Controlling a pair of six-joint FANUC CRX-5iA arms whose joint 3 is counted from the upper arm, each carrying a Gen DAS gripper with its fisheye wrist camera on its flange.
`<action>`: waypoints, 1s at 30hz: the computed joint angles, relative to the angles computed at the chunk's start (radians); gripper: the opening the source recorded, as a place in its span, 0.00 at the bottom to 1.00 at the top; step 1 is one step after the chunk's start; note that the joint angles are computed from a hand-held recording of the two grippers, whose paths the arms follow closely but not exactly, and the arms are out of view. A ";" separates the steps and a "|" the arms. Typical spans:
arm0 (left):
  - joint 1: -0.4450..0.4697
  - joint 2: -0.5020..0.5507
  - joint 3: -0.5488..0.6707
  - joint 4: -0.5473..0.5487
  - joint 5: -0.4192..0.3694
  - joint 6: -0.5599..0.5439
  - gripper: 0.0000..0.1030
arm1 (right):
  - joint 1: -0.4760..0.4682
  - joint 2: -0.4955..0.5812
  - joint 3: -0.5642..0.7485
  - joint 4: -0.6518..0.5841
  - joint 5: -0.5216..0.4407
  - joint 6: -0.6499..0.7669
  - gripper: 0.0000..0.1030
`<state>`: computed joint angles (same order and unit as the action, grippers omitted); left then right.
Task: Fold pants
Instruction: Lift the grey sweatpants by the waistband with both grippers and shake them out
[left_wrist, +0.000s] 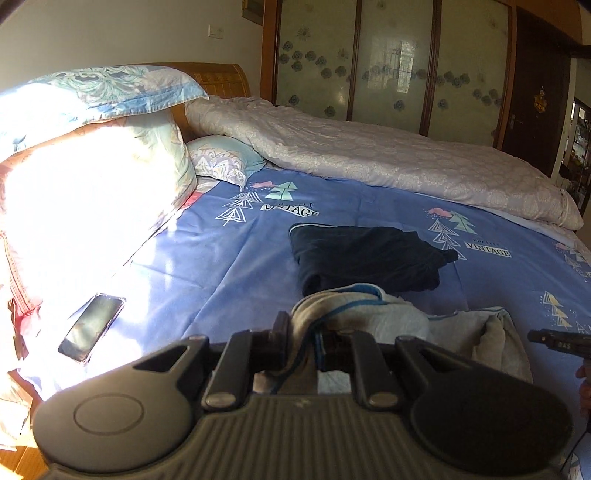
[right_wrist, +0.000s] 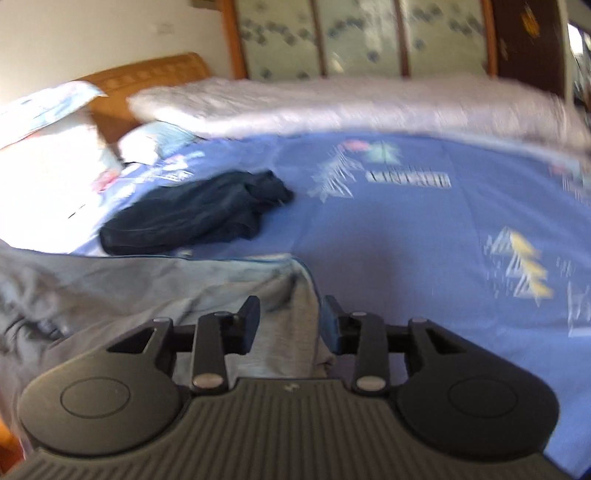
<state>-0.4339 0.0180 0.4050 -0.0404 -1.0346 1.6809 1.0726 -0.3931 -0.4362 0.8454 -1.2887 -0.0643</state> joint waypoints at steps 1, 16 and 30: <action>0.007 -0.002 -0.003 0.007 0.002 -0.002 0.12 | -0.024 -0.005 -0.007 -0.043 0.022 -0.009 0.38; 0.015 -0.135 -0.015 0.014 0.156 -0.005 0.12 | 0.456 -0.129 0.046 0.314 -0.710 -0.177 0.07; -0.018 -0.278 -0.108 0.358 0.358 -0.249 0.12 | 0.585 0.013 0.197 1.075 -1.036 0.257 0.08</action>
